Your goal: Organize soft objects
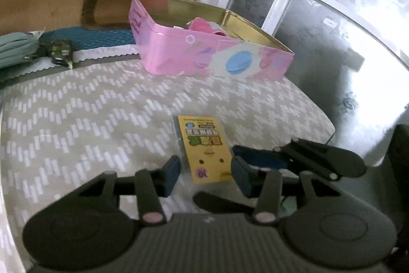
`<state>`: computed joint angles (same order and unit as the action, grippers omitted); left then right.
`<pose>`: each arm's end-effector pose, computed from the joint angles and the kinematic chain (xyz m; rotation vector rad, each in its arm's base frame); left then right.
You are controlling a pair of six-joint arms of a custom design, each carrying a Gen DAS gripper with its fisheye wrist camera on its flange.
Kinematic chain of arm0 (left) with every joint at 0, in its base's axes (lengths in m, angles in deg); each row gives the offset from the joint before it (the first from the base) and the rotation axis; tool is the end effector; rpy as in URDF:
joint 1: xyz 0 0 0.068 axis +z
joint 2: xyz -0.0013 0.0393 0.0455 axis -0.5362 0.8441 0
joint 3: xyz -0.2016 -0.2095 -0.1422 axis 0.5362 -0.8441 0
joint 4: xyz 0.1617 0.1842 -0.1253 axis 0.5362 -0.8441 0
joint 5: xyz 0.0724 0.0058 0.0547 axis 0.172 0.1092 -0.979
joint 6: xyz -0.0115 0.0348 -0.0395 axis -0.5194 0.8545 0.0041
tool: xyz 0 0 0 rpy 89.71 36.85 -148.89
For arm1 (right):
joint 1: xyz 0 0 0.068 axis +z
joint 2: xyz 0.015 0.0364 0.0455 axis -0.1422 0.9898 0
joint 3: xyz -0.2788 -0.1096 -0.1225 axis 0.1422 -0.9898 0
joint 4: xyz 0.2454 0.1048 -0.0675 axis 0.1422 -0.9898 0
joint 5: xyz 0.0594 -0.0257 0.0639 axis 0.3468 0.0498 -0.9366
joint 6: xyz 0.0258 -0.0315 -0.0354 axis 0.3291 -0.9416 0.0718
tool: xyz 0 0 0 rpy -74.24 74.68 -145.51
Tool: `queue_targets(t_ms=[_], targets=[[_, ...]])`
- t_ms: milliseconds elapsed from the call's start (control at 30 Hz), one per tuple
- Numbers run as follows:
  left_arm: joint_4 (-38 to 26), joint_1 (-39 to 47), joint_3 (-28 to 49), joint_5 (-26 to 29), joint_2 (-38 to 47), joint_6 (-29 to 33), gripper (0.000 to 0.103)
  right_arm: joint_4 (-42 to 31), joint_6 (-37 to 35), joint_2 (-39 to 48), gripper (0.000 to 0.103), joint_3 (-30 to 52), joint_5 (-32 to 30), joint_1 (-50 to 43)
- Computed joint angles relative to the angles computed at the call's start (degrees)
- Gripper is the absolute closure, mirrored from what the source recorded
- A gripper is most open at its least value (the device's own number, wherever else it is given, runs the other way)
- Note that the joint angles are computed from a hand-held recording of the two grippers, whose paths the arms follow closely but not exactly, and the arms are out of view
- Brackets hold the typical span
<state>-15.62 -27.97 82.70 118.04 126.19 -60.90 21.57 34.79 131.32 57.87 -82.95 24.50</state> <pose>0.2283 0.0004 0.0954 0.2262 2.3155 -0.5348 0.1859 0.1228 0.0900 -0.6532 2.0438 0.4236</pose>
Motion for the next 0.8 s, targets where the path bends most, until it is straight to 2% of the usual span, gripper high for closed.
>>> queue_targets(t_ms=[100, 267, 400, 533, 800], targets=[[-0.58, -0.41, 0.71, -0.09, -0.77, -1.92, 0.058, 5.24, 1.08, 2.11, 0.041, -1.41, -1.22, -1.39], [-1.83, -2.53, 1.62, -2.15, -6.17, -3.62, 0.058, 17.04, 0.31, 5.65, 0.041, -3.42, 3.12, -0.27], [-3.31, -4.91, 4.10, -4.59, -10.03, -4.37, 0.058, 17.95, 0.23, 3.12, 0.041, -2.14, 2.93, -2.51], [-4.99, -6.73, 9.33, -6.78, -9.92, -4.66, 0.058, 15.95, -1.25, 0.74, 0.041, 1.45, 1.77, -5.77], [-7.29, -9.23, 23.83, -10.03, 0.72, -5.07, 0.058, 8.54, -3.23, 3.20, 0.041, 12.86, -1.28, -12.23]])
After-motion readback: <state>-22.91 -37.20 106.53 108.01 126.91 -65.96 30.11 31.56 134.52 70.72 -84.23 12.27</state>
